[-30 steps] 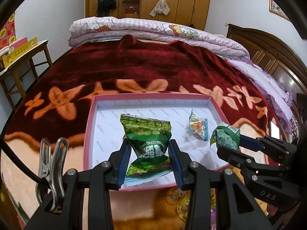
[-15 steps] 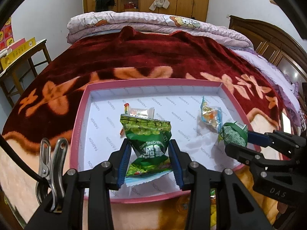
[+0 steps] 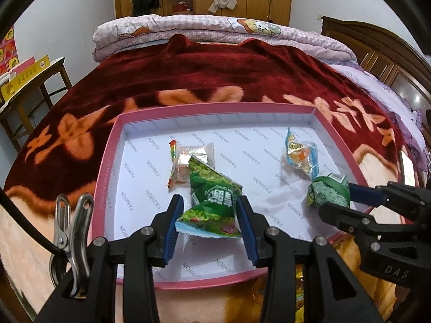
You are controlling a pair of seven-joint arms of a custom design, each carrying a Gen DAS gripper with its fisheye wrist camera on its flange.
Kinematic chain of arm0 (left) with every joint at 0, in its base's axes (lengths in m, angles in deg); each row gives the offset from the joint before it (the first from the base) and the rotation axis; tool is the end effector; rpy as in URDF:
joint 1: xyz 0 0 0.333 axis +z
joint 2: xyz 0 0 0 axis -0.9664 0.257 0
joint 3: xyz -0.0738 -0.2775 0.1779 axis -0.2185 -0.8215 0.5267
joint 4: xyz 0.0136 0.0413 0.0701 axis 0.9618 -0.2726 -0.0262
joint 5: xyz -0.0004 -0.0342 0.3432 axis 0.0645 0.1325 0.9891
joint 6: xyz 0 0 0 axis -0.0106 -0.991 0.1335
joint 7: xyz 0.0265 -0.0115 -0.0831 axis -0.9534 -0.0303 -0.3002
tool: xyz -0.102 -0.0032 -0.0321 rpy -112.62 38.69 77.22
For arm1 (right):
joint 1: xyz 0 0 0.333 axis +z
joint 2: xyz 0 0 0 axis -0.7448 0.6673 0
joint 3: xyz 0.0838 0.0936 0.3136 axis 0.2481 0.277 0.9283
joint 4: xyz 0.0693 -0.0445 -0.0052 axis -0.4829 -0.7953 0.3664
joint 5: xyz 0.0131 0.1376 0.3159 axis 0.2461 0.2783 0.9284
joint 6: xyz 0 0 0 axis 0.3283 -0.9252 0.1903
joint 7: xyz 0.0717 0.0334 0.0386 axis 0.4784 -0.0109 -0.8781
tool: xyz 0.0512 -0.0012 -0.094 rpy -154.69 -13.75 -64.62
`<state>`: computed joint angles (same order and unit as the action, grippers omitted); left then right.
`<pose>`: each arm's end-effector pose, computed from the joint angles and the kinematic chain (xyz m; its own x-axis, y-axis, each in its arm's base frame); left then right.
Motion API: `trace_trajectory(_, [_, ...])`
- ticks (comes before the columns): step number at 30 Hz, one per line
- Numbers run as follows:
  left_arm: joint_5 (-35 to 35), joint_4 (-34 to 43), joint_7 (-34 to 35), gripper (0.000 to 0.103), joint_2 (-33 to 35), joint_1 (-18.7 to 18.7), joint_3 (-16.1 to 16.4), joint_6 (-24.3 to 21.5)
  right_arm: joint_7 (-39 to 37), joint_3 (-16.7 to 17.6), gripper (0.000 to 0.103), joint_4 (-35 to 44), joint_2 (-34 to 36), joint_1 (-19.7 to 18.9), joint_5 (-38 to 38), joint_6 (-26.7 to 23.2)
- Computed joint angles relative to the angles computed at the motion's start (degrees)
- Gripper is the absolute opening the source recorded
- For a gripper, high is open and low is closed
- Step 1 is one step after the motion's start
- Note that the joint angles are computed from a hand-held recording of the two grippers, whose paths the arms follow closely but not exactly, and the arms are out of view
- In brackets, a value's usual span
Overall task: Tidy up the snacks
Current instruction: 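Open both tools to release the green bags inside the box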
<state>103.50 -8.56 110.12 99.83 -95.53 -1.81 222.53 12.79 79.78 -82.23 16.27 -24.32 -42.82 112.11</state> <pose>0.6901 -0.3068 0.4194 -0.1187 -0.9929 0.0058 -0.7532 0.0862 -0.6521 0.6794 0.2910 0.4191 0.2531 -0.9530 -0.1662 -0.8015 -0.1104 -0.5878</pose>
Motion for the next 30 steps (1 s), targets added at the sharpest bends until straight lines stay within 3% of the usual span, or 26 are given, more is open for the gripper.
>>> trace_trajectory(6, [0.7, -1.7, -0.8, 0.051, -1.3, -0.2, 0.4, 0.7, 0.3, -0.6, 0.048, -2.5, -1.3, 0.8, -0.2, 3.5])
trace_trajectory(13, [1.5, -4.9, -2.3, 0.052, -3.6, 0.0, 0.4, 2.5, 1.6, -1.6, 0.054, -5.2, -3.2, 1.8, -0.7, 6.5])
trace_trajectory(30, [4.1, -13.8, -6.0, 0.052, -10.9, 0.6, 0.0, 4.2, 5.0, -3.0, 0.054, -13.5, -8.9, 4.1, -2.2, 11.3])
